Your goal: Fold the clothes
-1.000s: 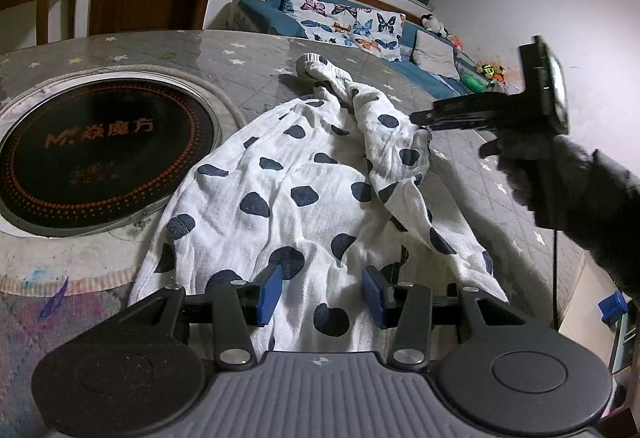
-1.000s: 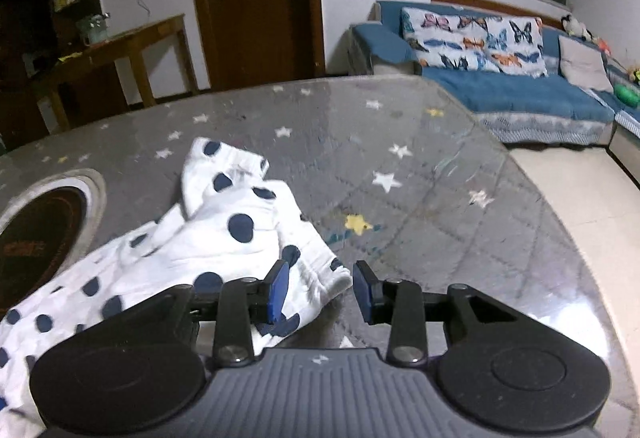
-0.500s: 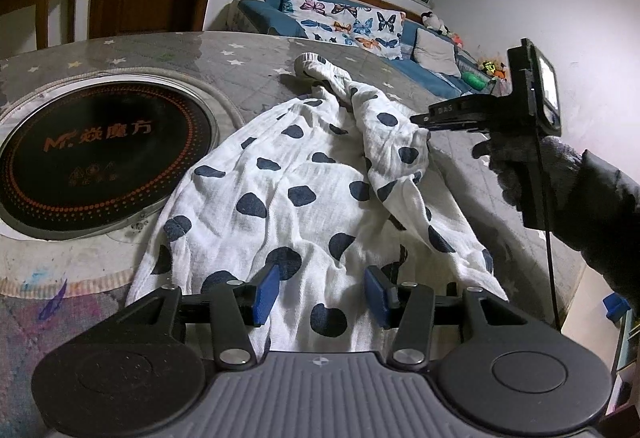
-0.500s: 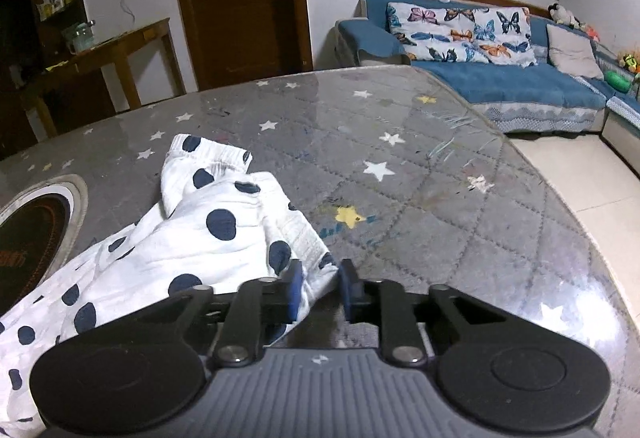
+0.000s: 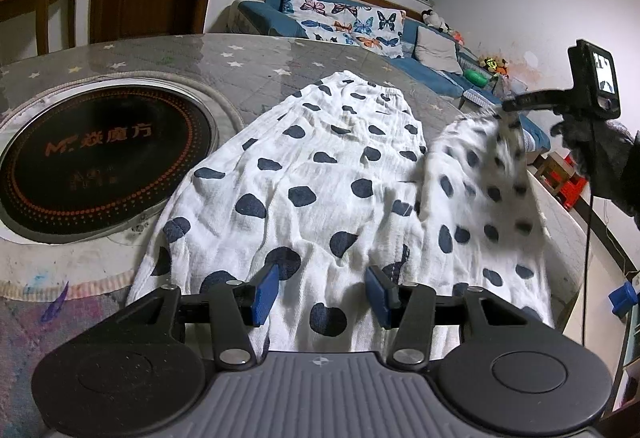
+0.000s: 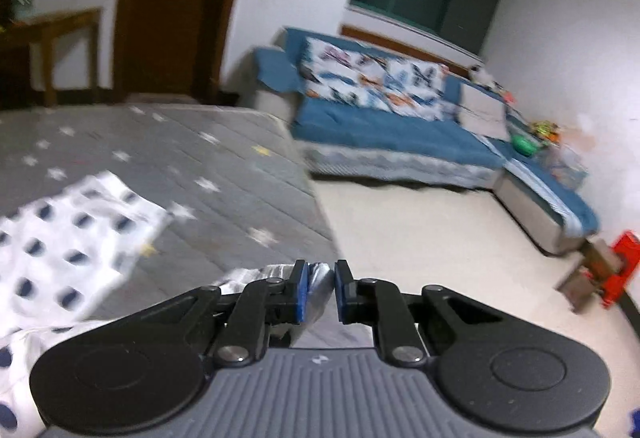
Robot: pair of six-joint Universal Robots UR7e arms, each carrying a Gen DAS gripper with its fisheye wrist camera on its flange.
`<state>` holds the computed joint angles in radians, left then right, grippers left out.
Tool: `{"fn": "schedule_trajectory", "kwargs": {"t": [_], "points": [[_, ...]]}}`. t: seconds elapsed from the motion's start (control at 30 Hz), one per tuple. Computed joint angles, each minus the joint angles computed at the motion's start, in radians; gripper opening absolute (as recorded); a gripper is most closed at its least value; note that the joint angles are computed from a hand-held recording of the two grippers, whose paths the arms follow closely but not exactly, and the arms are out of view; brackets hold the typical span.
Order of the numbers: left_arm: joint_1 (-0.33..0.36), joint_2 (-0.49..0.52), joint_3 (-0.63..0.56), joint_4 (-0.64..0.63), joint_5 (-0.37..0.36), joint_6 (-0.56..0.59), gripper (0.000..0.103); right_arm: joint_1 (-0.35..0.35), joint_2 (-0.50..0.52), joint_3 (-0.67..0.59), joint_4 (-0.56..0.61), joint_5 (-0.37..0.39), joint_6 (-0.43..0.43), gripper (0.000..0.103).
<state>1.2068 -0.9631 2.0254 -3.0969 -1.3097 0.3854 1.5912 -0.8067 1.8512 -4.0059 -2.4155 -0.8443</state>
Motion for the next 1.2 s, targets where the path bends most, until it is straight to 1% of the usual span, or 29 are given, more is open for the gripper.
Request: {"fn": "schedule_trajectory", "kwargs": {"t": [0.07, 0.17, 0.2, 0.27, 0.37, 0.4, 0.43, 0.5, 0.53, 0.6, 0.67, 0.77, 0.8, 0.83, 0.87, 0.93, 0.97, 1.0, 1.03, 1.07, 1.13, 1.2], "points": [[-0.001, -0.001, -0.001, 0.004, 0.002, -0.001, 0.053, -0.003, -0.003, -0.003, 0.002, -0.031, -0.012, 0.015], [-0.004, -0.006, 0.0, 0.003, 0.012, -0.005, 0.053, 0.0, -0.007, 0.015, 0.033, 0.006, 0.046, 0.017], [-0.006, -0.009, 0.002, -0.005, 0.019, -0.005, 0.053, 0.002, -0.008, 0.021, 0.042, 0.018, 0.064, 0.019], [-0.01, -0.014, 0.006, -0.021, 0.035, -0.004, 0.053, 0.001, -0.019, 0.037, 0.111, 0.075, 0.144, 0.023], [-0.016, -0.021, 0.012, -0.059, 0.066, -0.002, 0.053, 0.004, -0.026, 0.036, 0.271, 0.181, 0.283, 0.031], [-0.017, -0.022, 0.013, -0.083, 0.083, 0.001, 0.053, 0.006, -0.019, 0.022, 0.319, 0.21, 0.311, 0.035], [-0.019, -0.022, 0.014, -0.103, 0.101, 0.005, 0.054, 0.01, -0.005, 0.005, 0.358, 0.231, 0.325, 0.035], [-0.019, -0.017, 0.011, -0.138, 0.142, 0.013, 0.056, 0.019, 0.026, -0.036, 0.432, 0.27, 0.347, 0.037], [-0.018, -0.013, 0.008, -0.145, 0.16, 0.017, 0.056, 0.025, 0.046, -0.06, 0.459, 0.277, 0.351, 0.042], [-0.015, -0.004, -0.001, -0.159, 0.195, 0.026, 0.057, 0.032, 0.085, -0.116, 0.516, 0.278, 0.363, 0.043], [-0.007, -0.001, -0.009, -0.155, 0.2, 0.032, 0.057, 0.038, 0.123, -0.178, 0.576, 0.274, 0.376, 0.043], [0.004, -0.002, -0.017, -0.132, 0.18, 0.045, 0.056, 0.041, 0.165, -0.244, 0.622, 0.258, 0.378, 0.044], [0.007, -0.002, -0.019, -0.125, 0.174, 0.05, 0.055, 0.042, 0.178, -0.264, 0.633, 0.251, 0.372, 0.046], [0.01, 0.0, -0.022, -0.122, 0.17, 0.053, 0.055, 0.042, 0.19, -0.279, 0.635, 0.244, 0.364, 0.051], [0.013, 0.002, -0.024, -0.119, 0.166, 0.057, 0.054, 0.042, 0.198, -0.288, 0.632, 0.24, 0.354, 0.052], [0.019, 0.007, -0.03, -0.112, 0.159, 0.063, 0.048, 0.04, 0.206, -0.305, 0.639, 0.242, 0.339, 0.053], [0.021, 0.007, -0.031, -0.111, 0.156, 0.065, 0.039, 0.038, 0.211, -0.316, 0.645, 0.244, 0.335, 0.054], [0.024, 0.004, -0.035, -0.102, 0.147, 0.062, 0.033, 0.037, 0.217, -0.328, 0.648, 0.243, 0.329, 0.055], [0.029, 0.001, -0.041, -0.088, 0.135, 0.055, 0.023, 0.035, 0.22, -0.339, 0.655, 0.245, 0.323, 0.057], [0.033, 0.0, -0.044, -0.079, 0.127, 0.051, 0.015, 0.032, 0.223, -0.352, 0.664, 0.249, 0.32, 0.058], [0.039, -0.004, -0.049, -0.071, 0.117, 0.043, 0.009, 0.03, 0.234, -0.381, 0.679, 0.255, 0.318, 0.061], [0.044, -0.01, -0.049, -0.08, 0.114, 0.032, 0.008, 0.031, 0.25, -0.41, 0.688, 0.261, 0.306, 0.061]]}}
